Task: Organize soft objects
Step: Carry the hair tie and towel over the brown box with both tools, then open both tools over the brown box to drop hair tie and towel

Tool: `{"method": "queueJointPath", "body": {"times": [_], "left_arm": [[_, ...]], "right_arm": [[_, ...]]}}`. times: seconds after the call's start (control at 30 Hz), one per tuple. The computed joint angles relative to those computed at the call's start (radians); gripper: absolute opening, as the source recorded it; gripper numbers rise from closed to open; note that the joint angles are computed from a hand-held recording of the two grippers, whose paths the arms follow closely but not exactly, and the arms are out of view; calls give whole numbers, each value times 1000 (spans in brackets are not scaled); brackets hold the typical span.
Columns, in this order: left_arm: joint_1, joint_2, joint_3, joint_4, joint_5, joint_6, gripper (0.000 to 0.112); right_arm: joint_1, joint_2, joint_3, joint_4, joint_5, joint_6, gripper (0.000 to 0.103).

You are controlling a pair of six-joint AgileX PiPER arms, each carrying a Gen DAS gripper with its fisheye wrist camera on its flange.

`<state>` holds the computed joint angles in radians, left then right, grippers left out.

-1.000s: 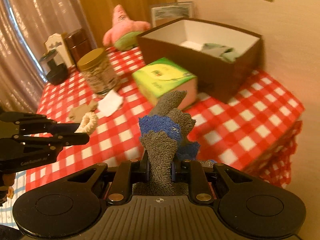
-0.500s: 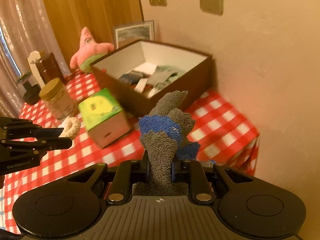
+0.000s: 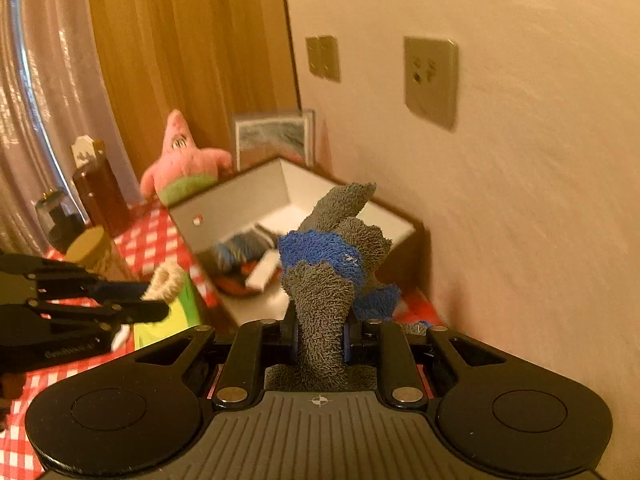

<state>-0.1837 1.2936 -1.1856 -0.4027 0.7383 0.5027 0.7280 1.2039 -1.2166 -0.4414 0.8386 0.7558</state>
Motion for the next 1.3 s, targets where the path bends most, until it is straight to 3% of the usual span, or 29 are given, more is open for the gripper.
{"method": "queueJointPath", "body": {"times": [0.4,0.73,0.8,0.87,0.9,0.97,1.17,1.3], "left_arm": [[-104,242,-241,283,-46,-341,19],[-109,364,-345,351,-8,-437,19],[-111,381,-357,354,1,-443,19],[-112,395,-367,353,10,-444,19],[-113,400,-369,353,12,-444,19],[-115,409,-374,355,16,-445,19],[-115,431,-387,338,24,-433,20],[-112,439,-388,324,13,-425,27]], "right_arm": [[-266,286,-222,469,-242,-605,19],[-372,484,-335,765,-275,-1027,19],[-378,505,-330,788,-296,-1058,25],[-382,523,-343,777,-281,-1046,52],[-379,522,-332,758,-298,-1027,57],[-387,512,-306,794,-322,-1061,59],[-388,525,-342,651,-236,-898,59],[-396,527,-344,628,-213,-847,59]]}}
